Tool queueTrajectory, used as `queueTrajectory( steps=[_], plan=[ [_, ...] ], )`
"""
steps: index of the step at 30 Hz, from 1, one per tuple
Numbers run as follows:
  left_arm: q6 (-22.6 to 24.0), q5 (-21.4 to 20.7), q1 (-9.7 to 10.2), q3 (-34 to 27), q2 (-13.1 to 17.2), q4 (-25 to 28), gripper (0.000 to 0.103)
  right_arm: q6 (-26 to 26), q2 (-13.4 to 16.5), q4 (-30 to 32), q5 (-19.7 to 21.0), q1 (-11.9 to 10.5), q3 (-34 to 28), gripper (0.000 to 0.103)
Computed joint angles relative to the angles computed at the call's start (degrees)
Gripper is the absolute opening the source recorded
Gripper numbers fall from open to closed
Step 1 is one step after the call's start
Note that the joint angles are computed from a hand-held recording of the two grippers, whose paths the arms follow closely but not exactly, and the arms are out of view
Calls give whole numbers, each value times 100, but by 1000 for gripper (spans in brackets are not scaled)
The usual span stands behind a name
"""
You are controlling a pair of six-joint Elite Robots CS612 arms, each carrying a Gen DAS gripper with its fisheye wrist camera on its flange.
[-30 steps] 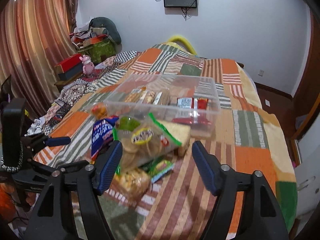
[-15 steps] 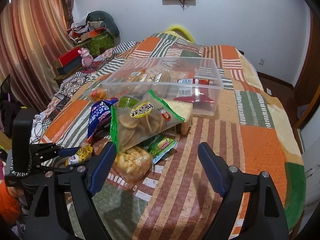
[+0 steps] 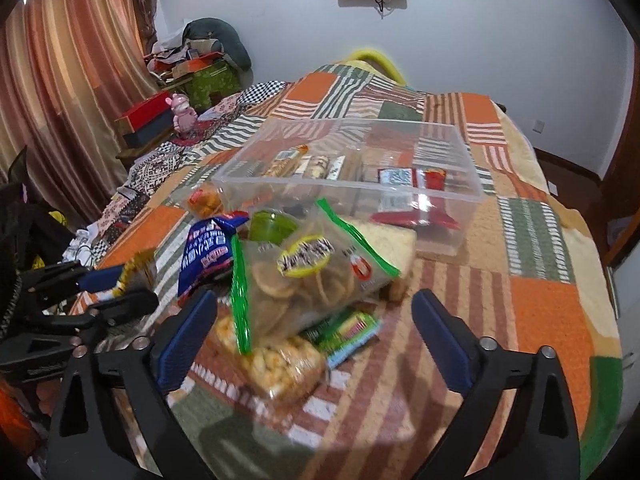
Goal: Organize snacks
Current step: 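Grasp the yellow snack bag with left tool while right tool grasps green-zip cracker bag, then drop both held bags into the clear box and open both tools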
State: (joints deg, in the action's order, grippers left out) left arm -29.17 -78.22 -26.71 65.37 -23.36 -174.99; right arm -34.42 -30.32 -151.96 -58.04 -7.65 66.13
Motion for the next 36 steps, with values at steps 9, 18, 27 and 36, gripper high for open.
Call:
queueTrajectory(
  steps=[9,18,27,36],
  plan=[
    [-30,8,122,-293,145,59,43,-60,274,427,-345,166,-470,103],
    [-94,-7,175,-534,293,191,43,-271,319,397,-338,152,-506,88],
    [-32,117,156,-636,311,171,43,-416,226,312,-128,96,-401,55],
    [74,273,130,-694,269,22,43,-154,158,50,27,18,-321,50]
  ],
)
